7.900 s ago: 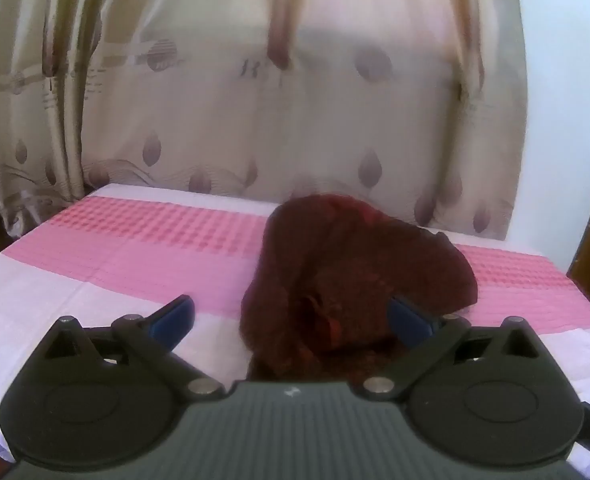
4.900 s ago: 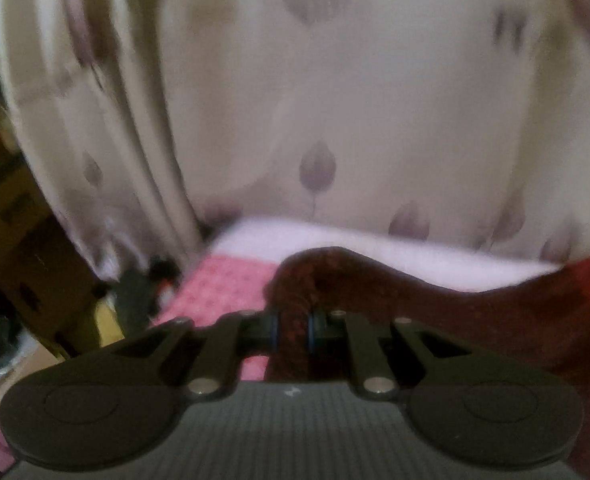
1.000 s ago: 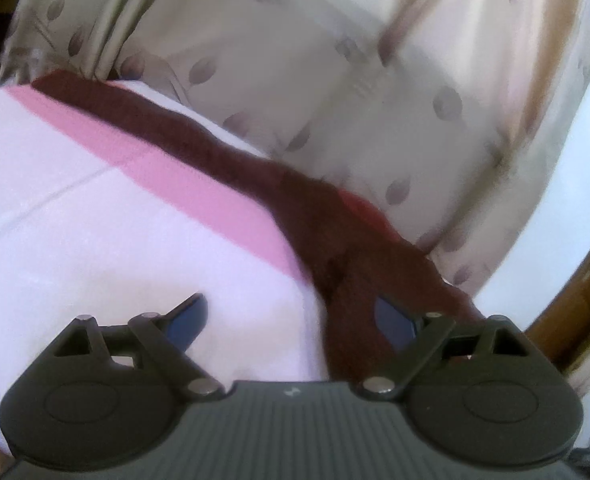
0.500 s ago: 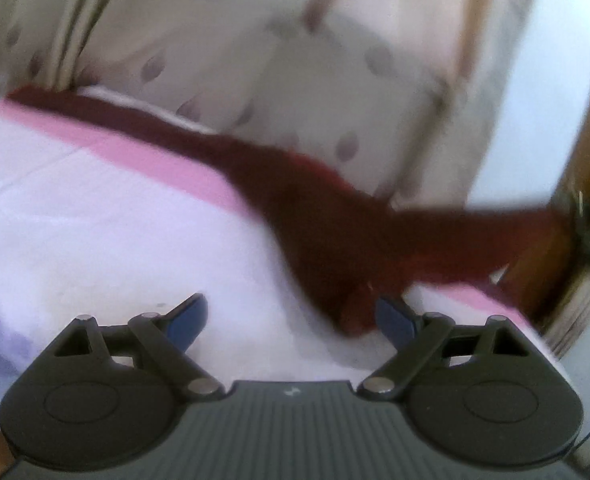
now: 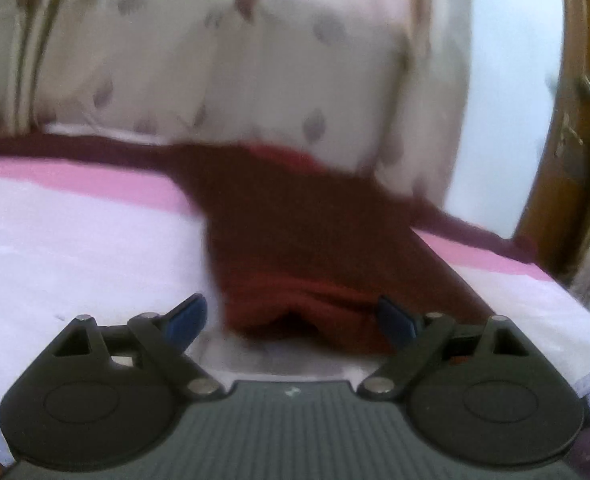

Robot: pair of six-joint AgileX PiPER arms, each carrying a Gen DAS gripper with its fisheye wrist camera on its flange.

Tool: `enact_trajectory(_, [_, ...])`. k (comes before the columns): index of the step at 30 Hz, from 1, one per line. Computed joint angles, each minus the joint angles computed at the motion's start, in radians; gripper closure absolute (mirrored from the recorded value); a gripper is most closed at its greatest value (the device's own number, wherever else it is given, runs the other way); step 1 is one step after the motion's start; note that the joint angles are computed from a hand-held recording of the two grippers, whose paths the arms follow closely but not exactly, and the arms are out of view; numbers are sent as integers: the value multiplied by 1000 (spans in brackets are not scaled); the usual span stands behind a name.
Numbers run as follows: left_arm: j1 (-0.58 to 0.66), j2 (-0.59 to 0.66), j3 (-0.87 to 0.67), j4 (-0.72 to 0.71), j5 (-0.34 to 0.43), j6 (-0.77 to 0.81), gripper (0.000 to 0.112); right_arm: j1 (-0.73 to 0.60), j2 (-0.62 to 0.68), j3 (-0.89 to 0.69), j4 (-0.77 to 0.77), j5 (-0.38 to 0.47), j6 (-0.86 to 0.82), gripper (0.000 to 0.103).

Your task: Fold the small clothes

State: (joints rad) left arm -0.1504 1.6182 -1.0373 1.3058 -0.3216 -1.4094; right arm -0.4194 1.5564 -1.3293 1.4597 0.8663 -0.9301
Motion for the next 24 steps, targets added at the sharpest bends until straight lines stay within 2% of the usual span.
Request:
enact_trajectory(1, [6,1,13,-57,-4,62,20,-4,-4,44,-68,0,34,14])
enact_trajectory(2, [7,3,19,-73,-2,83,20,-9,-19,118,-96,-11,28,0])
enact_trajectory(4, [33,10,10,9,-29,7,20,-6,-9,224,-189,-28,51,4])
enact_trajectory(5, [45,9,3,80,-39,-73,19,6,-5,293,-218,-65,39,5])
enact_trajectory(8, [74,-7,23,103,-64,-107,19,13,0,444,-115,-140,-105,8])
enact_trajectory(11, [72,-21,48,94,-58,-94,19,64,-5,506,-13,-227,-238,9])
enact_trajectory(12, [71,-24,51,99,-56,-97,19,95,-13,521,22,-268,-310,11])
enact_trajectory(14, [74,-32,74,59,-61,-46,19,163,-20,525,27,-347,-387,30])
enact_trajectory(16, [72,-40,94,7,-62,29,20,201,-14,525,43,-388,-413,76])
enact_trajectory(17, [72,-43,95,9,-64,34,19,209,-6,519,42,-394,-415,84])
enact_trajectory(18, [76,-45,98,14,-71,33,19,192,12,510,53,-360,-413,85])
enact_trajectory(21, [76,-45,89,48,-93,-19,19,91,44,526,220,-151,-494,86])
enact_trajectory(24, [33,-22,58,22,-66,-46,19,40,10,499,250,-50,-440,87])
